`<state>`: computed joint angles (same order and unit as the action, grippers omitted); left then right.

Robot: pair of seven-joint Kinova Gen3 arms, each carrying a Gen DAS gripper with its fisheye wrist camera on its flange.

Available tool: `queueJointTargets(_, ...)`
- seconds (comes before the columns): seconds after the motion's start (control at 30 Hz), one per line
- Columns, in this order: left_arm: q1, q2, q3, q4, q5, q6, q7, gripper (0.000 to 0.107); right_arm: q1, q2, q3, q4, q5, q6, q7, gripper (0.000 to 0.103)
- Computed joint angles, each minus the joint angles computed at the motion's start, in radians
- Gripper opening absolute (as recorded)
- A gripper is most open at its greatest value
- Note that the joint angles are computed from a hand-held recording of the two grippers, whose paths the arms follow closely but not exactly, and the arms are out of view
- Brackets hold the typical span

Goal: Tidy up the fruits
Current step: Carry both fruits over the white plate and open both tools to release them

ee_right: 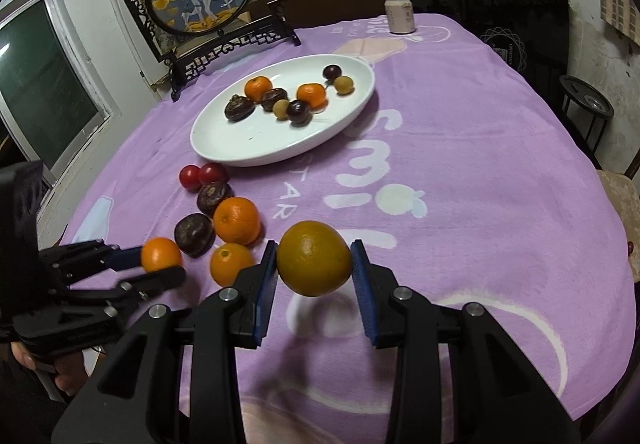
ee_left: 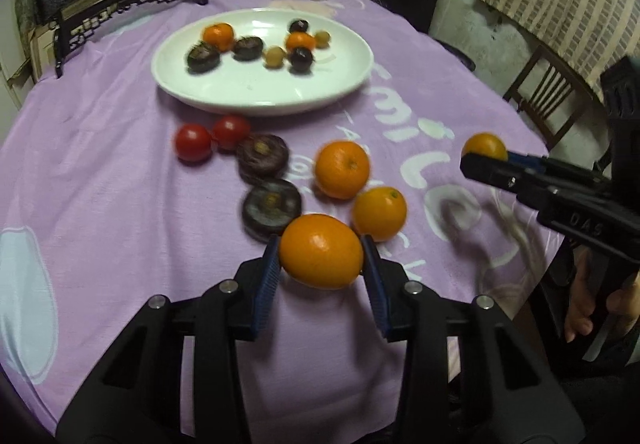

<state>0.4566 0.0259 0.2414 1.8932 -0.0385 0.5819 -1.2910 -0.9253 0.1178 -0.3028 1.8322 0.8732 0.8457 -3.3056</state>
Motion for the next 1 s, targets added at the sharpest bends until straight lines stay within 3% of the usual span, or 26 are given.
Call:
queueJointTargets(0.17, -0.048, -0.035, -0.039, -0.005, 0.045, 0.004, -0.054, 0.040, 0.007, 0.031, 0.012, -0.050, -0.021, -0.013, 0.060, 0.037)
queueJointTargets(0.33, -0.087, -0.001, -0.052, -0.099, -0.006, 0.042, -0.034, 0.040, 0.018, 0.086, 0.047, -0.158, -0.073, -0.003, 0.199, 0.037)
queueJointTargets(0.53, -0.062, 0.166, -0.087, -0.366, -0.080, 0.128, 0.013, 0.041, 0.042, 0.189, 0.123, -0.370, -0.130, 0.051, 0.417, 0.037)
queueJointTargets(0.6, -0.088, 0.251, -0.049, -0.459, -0.108, 0.124, 0.023, 0.041, 0.062, 0.230, 0.153, -0.439, -0.163, 0.058, 0.492, 0.037)
queueJointTargets(0.7, -0.072, 0.357, -0.076, -0.588, -0.062, 0.179, -0.005, 0.041, 0.066, 0.315, 0.220, -0.540, -0.171, 0.103, 0.540, 0.037)
queueJointTargets(0.87, -0.054, 0.418, -0.124, -0.613, -0.013, 0.179, -0.029, 0.041, 0.104, 0.341, 0.257, -0.526, -0.258, 0.042, 0.575, 0.037)
queueJointTargets(1.0, -0.065, 0.435, -0.124, -0.631, 0.017, 0.189, -0.050, 0.041, 0.099, 0.355, 0.274, -0.548, -0.286, 0.048, 0.613, 0.037)
